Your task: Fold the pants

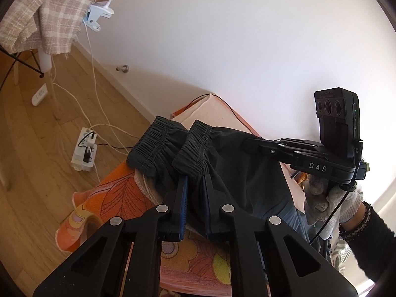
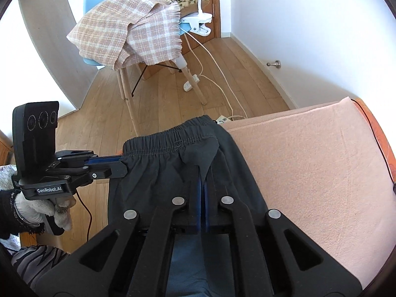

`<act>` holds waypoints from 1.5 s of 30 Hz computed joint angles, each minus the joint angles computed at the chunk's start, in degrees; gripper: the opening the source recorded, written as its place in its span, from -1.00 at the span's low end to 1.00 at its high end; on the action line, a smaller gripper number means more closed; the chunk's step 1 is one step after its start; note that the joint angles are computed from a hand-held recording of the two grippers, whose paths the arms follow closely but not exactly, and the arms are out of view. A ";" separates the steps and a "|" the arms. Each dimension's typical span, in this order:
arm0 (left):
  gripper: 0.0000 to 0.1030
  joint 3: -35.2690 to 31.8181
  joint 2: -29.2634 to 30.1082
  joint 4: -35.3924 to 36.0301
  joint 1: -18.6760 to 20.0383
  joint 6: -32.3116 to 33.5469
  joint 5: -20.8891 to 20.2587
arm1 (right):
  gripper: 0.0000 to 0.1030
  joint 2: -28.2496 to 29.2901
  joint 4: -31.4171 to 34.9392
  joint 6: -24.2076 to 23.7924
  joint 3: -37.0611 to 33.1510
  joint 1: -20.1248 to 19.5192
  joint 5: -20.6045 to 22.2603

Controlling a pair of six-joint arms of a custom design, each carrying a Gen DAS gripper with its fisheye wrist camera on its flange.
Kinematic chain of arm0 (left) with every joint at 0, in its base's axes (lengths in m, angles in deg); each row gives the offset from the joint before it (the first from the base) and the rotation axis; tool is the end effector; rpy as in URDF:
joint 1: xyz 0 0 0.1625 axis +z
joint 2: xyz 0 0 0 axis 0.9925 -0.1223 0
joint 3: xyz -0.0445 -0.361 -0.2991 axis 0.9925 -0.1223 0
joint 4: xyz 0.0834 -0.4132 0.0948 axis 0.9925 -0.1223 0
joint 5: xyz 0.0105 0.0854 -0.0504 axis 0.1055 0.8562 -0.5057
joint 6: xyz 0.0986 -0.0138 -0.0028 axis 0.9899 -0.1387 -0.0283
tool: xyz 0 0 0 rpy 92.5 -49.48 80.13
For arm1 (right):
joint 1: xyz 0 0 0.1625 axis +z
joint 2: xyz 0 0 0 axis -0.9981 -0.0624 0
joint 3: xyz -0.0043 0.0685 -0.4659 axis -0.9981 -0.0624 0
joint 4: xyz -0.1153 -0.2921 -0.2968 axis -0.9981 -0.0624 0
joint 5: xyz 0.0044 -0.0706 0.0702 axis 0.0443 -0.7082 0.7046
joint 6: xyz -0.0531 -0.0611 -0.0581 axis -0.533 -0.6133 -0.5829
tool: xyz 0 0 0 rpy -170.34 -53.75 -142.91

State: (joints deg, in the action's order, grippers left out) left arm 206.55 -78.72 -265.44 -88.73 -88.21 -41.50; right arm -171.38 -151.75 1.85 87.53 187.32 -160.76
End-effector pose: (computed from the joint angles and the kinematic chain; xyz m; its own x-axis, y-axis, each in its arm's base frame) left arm -0.2980 -0.1810 0.0038 -0.9953 0.0077 -0.0970 0.0804 0.6260 -0.7757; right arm 0.1771 -0.3554 0.2433 -0.4531 -0.8356 0.3107 -0.8616 0.4998 0.0878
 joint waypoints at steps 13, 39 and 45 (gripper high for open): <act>-0.83 0.17 -1.83 2.57 3.84 3.87 1.26 | -0.97 9.94 -9.10 0.39 -2.96 1.33 -1.72; -0.26 -2.30 -12.94 16.84 2.38 3.84 -4.03 | 0.18 -12.85 -2.62 7.64 2.66 -6.22 0.28; 0.02 -7.21 -13.22 13.14 2.49 16.45 -4.36 | 0.20 -32.16 6.14 5.42 4.44 -13.09 3.70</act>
